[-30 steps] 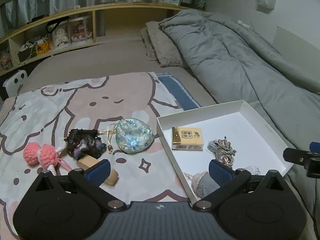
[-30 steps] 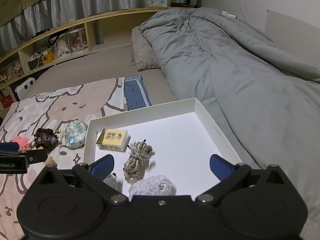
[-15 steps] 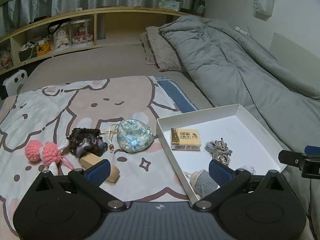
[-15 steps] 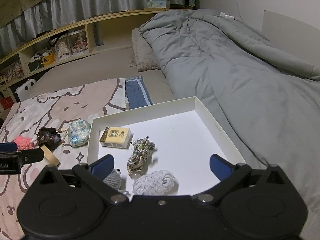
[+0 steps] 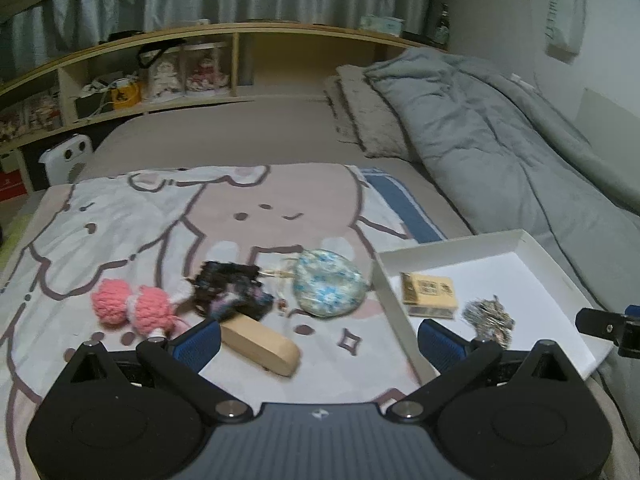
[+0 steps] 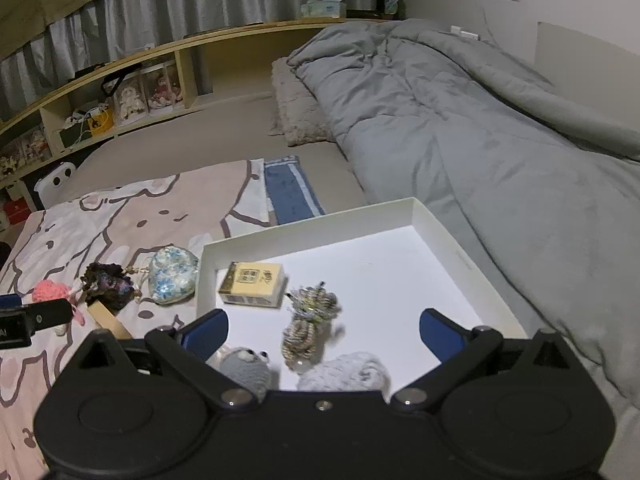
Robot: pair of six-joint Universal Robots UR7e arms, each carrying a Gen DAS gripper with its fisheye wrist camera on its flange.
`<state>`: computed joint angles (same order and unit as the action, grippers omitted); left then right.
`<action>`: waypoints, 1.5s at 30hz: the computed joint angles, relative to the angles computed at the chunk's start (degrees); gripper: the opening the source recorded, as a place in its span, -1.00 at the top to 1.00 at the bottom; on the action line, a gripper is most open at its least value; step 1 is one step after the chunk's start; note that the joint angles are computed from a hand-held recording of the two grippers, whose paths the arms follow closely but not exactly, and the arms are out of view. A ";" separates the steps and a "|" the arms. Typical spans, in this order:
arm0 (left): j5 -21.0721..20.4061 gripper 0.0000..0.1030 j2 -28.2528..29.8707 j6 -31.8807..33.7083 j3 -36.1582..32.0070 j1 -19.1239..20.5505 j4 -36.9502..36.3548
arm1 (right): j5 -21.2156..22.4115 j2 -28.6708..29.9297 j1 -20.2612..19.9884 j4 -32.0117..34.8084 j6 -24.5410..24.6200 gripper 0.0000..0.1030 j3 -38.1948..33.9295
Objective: Organize objects
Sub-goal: 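Move both grippers from the box toward the pink doll and wooden block, then grasp the pink crocheted doll with the left gripper while the right gripper grasps the wooden oval block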
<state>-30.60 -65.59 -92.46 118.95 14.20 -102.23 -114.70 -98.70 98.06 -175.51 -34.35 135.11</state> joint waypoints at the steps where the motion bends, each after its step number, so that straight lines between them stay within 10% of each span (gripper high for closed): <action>1: 0.32 -1.00 -0.66 -1.10 0.12 0.01 1.33 | 0.33 0.62 0.35 -0.19 0.25 -1.00 -0.12; 29: -0.33 -1.00 -15.84 -35.37 1.75 2.26 39.53 | 8.84 19.16 7.49 -10.37 0.62 -1.00 -1.32; 38: 0.52 -0.94 -20.18 -32.39 6.83 3.97 33.02 | 16.16 25.26 4.92 -16.70 -2.40 -1.00 -0.52; 45: 0.15 -0.35 -21.24 -17.74 13.07 8.12 12.79 | 19.24 29.35 1.96 -20.77 -5.03 -1.00 0.33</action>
